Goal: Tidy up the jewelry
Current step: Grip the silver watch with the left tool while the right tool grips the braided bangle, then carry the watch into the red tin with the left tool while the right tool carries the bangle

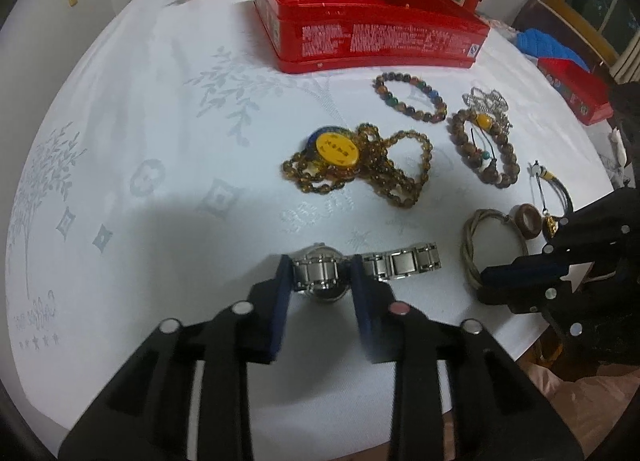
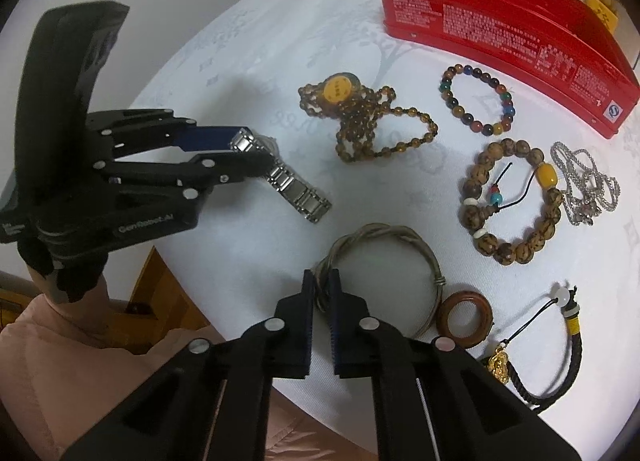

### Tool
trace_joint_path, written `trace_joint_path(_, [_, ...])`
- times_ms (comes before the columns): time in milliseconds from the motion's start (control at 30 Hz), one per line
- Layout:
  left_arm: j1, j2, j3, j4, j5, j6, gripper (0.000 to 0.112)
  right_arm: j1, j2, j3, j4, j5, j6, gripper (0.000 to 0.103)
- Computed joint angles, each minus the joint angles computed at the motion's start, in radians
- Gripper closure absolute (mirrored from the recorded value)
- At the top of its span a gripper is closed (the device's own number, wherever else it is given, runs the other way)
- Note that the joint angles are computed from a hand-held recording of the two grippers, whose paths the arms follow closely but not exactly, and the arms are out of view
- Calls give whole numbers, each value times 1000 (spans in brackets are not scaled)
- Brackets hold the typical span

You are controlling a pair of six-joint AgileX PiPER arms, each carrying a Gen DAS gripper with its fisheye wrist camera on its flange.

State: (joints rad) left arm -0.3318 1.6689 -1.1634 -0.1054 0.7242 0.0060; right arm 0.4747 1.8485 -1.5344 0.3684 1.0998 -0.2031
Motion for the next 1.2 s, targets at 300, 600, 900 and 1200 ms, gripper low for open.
trace_joint_path(300, [98,-24,-11,-148,22,109,103,-48,11,-15,39,7,-19,97])
trace_joint_path(600, [111,-97,-14,-148,5,92,104,-116,-3,-28,132,8,-55,99])
trace_joint_path(900, [85,-116,-42,-150,4,89,104,-182,-38,-24,206,11,-91,101])
trace_joint_path(1200, [66,-111,-66,-152,8,89,104,-168,-37,-56,148,35,-60,103])
